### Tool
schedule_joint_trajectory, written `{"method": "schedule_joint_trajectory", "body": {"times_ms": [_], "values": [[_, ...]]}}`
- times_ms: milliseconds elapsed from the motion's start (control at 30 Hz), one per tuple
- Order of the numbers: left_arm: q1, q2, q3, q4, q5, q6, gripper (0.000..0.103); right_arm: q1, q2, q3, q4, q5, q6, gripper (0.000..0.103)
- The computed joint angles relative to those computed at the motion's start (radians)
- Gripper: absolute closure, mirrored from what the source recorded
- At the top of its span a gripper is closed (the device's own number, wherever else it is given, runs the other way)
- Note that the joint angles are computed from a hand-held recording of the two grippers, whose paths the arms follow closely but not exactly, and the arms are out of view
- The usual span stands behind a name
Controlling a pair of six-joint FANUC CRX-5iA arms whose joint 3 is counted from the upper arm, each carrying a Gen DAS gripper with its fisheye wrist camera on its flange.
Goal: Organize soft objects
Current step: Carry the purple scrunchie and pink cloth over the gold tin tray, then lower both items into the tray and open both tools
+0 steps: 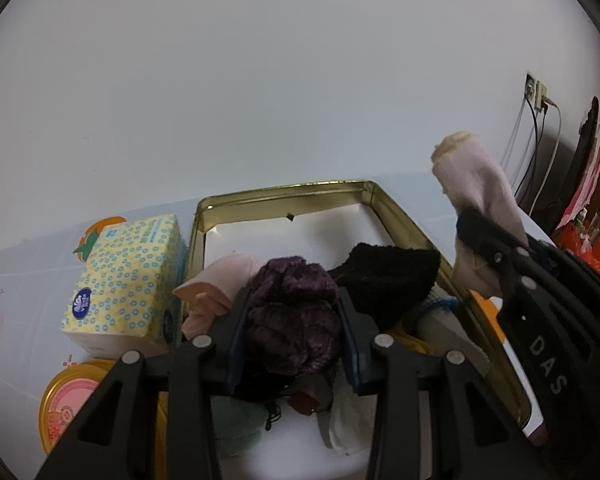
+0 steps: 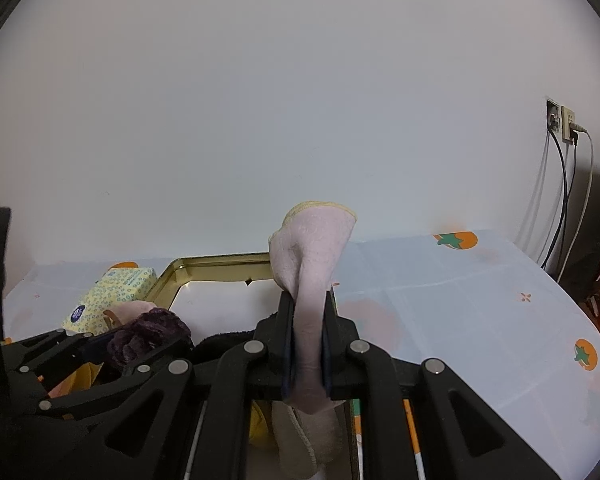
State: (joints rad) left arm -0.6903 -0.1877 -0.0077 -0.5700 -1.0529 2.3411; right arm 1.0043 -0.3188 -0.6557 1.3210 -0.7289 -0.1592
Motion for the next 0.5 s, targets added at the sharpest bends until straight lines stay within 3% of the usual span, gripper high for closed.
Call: {"method": "schedule_joint_trajectory", "body": {"times_ms": [200, 500], "values": [[0.065, 0.008, 0.01, 0.095, 0.006, -0.053, 0.065, -0.008, 0.018, 0.048, -0.068, 0.005, 0.094, 0.09], [0.102, 0.023, 0.022, 0.149, -0.008, -0.13, 0.065, -0.004, 0.129, 0.216, -0.304, -0.013, 0.371, 0.09]]}}
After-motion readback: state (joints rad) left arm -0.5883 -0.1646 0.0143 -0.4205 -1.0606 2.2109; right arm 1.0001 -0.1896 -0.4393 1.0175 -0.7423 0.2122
